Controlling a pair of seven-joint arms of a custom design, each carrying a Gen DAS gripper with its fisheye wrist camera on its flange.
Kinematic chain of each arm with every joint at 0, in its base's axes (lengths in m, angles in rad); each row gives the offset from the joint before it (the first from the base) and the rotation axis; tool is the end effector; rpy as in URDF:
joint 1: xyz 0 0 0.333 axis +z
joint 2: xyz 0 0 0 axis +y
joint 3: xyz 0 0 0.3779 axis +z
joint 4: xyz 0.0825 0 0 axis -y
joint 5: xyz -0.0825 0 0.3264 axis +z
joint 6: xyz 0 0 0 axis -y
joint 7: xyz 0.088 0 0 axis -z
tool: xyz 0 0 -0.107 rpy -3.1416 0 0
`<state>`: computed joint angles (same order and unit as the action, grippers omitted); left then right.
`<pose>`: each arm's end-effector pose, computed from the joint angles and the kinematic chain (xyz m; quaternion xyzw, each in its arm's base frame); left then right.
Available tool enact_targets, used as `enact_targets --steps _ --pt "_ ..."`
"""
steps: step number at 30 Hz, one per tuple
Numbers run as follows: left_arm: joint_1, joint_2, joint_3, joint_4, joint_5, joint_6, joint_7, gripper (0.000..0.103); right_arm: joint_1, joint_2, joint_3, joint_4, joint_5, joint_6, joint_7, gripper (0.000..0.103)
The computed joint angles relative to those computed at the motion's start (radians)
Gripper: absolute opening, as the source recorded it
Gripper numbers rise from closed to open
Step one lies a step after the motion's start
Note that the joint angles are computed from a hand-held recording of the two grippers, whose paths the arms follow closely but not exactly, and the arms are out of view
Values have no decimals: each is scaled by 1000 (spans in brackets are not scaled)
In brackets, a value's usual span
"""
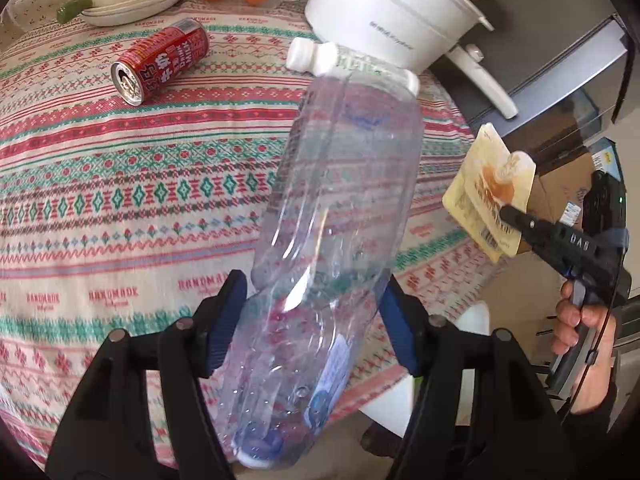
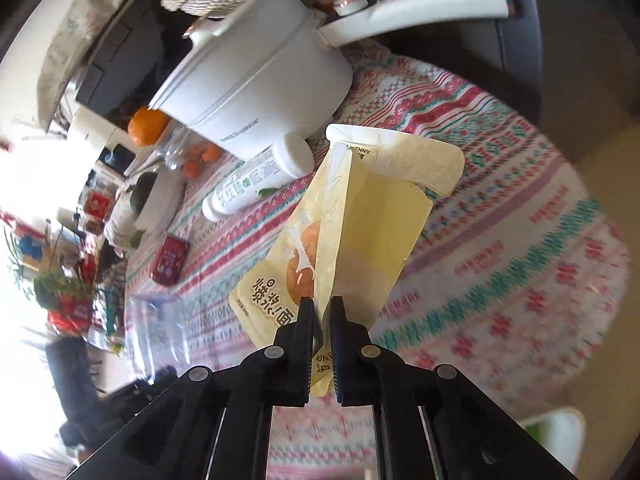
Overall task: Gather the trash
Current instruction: 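Close the left tool on the clear bottle while the right tool grasps the yellow wrapper, then carry the clear bottle and yellow wrapper over the white bin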
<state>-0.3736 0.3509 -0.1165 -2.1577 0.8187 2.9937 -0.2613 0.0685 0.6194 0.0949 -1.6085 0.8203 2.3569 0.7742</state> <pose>0.4872 -0.3121 0.3815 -0.8474 0.4600 -0.2617 0.0417 0.6904 0.1093 0.3693 -0.7803 0.5318 0.0968 0.3144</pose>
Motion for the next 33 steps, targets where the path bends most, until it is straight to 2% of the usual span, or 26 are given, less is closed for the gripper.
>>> enact_targets --steps 2,5,11,13,17,20,24,30,33 --pt "-50 -31 33 -16 54 3 -73 66 -11 -58 -7 -72 -3 17 -49 9" --pt "-101 -62 43 -14 143 -33 -186 66 -26 -141 -23 -178 0 49 -137 9" --pt "-165 -98 -11 28 299 -159 -379 65 -59 -267 -56 -323 38 69 -266 9" --pt "-172 -97 -43 60 322 -200 -399 64 -66 -300 -64 -362 66 83 -309 9" --pt "-194 -87 -79 103 479 -211 -554 63 -93 -359 -87 -443 132 104 -427 9" --pt "-201 -56 -107 160 516 -212 -550 63 -101 -371 -106 -457 134 86 -437 9" --pt "-226 18 -118 265 540 -200 -482 63 -100 -387 -116 -491 143 138 -508 9" --pt "-275 169 -71 437 565 -119 -406 64 -117 -344 -145 -485 76 185 -484 9" --pt "-312 231 -23 506 610 -70 -437 64 -133 -325 -152 -482 44 195 -471 9"
